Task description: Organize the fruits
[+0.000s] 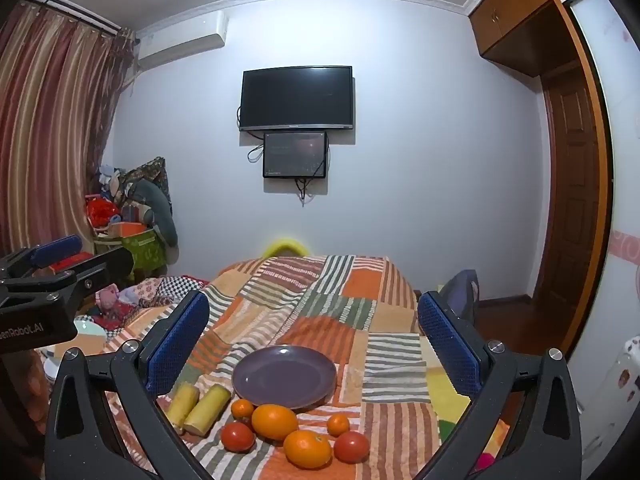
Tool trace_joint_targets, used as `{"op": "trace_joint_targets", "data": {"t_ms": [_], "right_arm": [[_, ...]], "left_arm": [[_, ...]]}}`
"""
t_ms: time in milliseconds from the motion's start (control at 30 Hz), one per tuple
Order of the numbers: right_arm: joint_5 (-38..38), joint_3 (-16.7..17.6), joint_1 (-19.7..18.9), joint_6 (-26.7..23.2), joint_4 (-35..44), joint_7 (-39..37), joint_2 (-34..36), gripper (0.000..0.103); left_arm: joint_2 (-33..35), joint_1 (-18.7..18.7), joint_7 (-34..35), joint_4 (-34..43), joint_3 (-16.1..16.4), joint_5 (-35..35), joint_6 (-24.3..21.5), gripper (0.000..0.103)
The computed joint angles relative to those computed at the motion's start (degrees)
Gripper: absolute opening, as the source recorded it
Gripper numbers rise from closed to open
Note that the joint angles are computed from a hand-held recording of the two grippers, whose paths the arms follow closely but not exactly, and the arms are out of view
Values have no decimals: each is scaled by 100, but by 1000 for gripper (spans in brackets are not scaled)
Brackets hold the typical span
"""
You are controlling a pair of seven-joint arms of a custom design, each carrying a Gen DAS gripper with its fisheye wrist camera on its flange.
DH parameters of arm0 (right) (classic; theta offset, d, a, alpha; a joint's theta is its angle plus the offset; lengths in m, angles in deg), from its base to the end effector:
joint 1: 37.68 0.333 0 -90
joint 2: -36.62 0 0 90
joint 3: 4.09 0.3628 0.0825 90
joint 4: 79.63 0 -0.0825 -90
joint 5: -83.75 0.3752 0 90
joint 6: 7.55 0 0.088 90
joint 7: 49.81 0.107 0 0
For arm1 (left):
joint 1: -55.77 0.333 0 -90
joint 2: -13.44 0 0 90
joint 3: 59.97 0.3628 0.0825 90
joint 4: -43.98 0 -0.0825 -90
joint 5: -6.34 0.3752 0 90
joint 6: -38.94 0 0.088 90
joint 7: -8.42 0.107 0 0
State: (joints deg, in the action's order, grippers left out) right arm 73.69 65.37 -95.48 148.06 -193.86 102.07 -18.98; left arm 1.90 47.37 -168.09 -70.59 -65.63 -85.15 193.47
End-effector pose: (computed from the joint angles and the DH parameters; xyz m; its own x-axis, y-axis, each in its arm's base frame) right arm 0.4195 0.3836 0.6481 -0.3501 -0.9367 0.0060 -0.1639 0.0549 -0.9849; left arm 0.5145 -0.1002 0.6697 -0.6317 -0.7740 0.0429 -0.1832 0.0953 -0.9785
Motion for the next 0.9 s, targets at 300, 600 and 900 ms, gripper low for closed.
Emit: {"op": "trace_joint_targets", "data": {"t_ms": [300, 600, 900], "right_arm": [[43, 6, -45, -91, 111, -20, -28, 103], [41, -94, 37, -2, -19, 92, -122, 103], [20, -88, 46, 29, -29, 146, -99, 103]], "left_arm": [[16, 12, 107, 80, -5, -29, -68, 103], [-37, 29, 285, -1, 15, -222, -143, 103], [-66, 42, 348, -21, -13, -300, -124, 103]]}}
